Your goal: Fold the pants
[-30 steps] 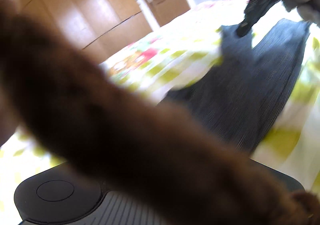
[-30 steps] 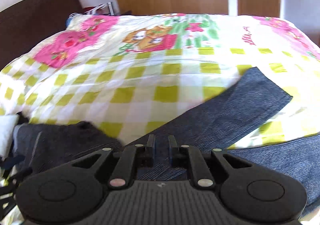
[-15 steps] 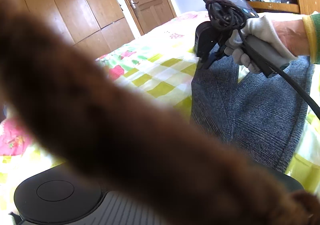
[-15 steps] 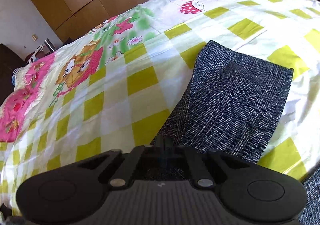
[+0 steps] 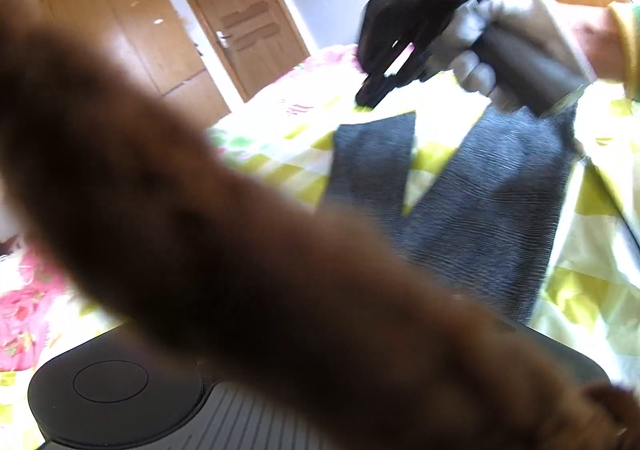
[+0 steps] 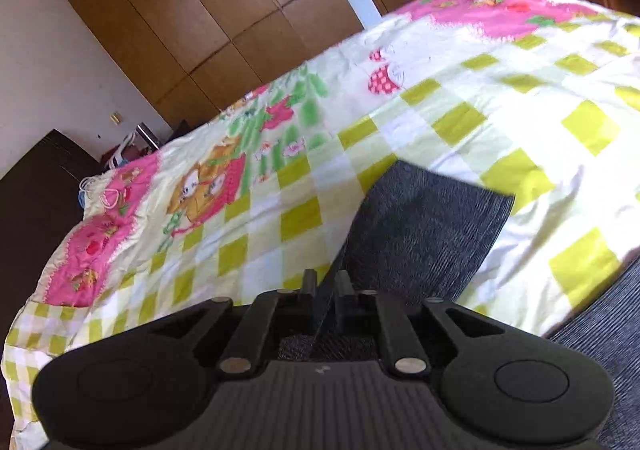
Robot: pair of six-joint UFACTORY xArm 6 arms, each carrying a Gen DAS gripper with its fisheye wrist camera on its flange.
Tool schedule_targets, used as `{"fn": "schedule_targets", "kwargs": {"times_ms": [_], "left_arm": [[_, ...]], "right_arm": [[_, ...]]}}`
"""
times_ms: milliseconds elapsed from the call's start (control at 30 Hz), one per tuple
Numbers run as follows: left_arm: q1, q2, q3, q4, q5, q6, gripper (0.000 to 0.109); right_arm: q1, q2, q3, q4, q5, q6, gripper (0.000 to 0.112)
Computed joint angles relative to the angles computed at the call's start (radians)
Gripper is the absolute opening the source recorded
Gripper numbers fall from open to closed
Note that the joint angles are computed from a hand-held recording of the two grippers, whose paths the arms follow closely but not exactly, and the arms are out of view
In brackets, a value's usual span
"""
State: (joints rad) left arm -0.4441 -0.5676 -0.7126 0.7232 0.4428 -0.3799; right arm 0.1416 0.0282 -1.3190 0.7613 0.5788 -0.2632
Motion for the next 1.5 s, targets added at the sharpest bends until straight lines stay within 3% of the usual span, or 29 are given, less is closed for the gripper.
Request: {"fn": "schedule_targets", "kwargs": {"times_ms": [67, 167, 333, 400, 433, 567, 633, 733, 833, 900, 967, 1067, 1133, 1233, 1367, 1500], "left_arm": [[-0.001, 0.022, -0.002, -0.018, -0.009, -0.016, 0.034], [0.015, 0.054, -0.003, -0.031, -0.029, -0.038, 0.034], [0.055, 0.112, -0.018, -0.073, -0.076, -0.029, 0.034], [0.070, 0.124, -0.021, -0.085, -0.099, -0.027, 0.035], [0.074, 0.129, -0.024, -0.082, -0.105, -0.030, 0.035], [0.059, 0.128, -0.037, -0.055, -0.085, -0.036, 0.035], [0.045, 0.115, -0.048, -0.015, -0.072, -0.056, 0.035], [0.019, 0.086, -0.061, 0.072, -0.076, -0.119, 0.037], [-0.015, 0.054, -0.051, 0.122, -0.111, -0.163, 0.046], [-0.049, 0.047, -0.042, 0.108, -0.124, -0.159, 0.049], [-0.088, 0.063, -0.032, 0.066, -0.127, -0.115, 0.053], [-0.140, 0.142, -0.042, -0.059, -0.085, 0.017, 0.055], [-0.167, 0.185, -0.051, -0.130, -0.048, 0.085, 0.055], [-0.179, 0.195, -0.045, -0.103, -0.034, 0.069, 0.053], [-0.169, 0.198, -0.055, -0.172, -0.024, 0.106, 0.055], [-0.175, 0.215, -0.069, -0.157, -0.018, 0.092, 0.054]], "right_arm": [[0.017, 0.067, -0.043, -0.031, 0.019, 0.043, 0.041], [0.055, 0.169, -0.118, -0.150, -0.030, 0.151, 0.044], [0.076, 0.314, -0.266, -0.302, -0.008, 0.313, 0.045], [0.077, 0.322, -0.281, -0.295, -0.012, 0.324, 0.033], [0.075, 0.322, -0.286, -0.279, -0.008, 0.315, 0.022], [0.060, 0.266, -0.257, -0.132, -0.037, 0.212, 0.021], [0.037, 0.195, -0.219, 0.021, -0.046, 0.105, 0.021], [-0.029, 0.003, -0.086, 0.280, -0.061, -0.102, 0.021], [-0.127, -0.234, 0.113, 0.461, -0.057, -0.273, 0.021], [-0.199, -0.375, 0.258, 0.483, -0.045, -0.285, 0.021], [-0.236, -0.456, 0.387, 0.378, -0.071, -0.204, 0.021], [-0.275, -0.464, 0.514, 0.206, -0.072, -0.065, 0.021], [-0.293, -0.449, 0.559, 0.191, -0.070, -0.030, 0.021], [-0.329, -0.431, 0.567, 0.314, -0.041, -0.099, 0.024], [-0.346, -0.397, 0.535, 0.538, -0.069, -0.248, 0.027], [-0.347, -0.325, 0.485, 0.666, -0.078, -0.246, 0.032]]}}
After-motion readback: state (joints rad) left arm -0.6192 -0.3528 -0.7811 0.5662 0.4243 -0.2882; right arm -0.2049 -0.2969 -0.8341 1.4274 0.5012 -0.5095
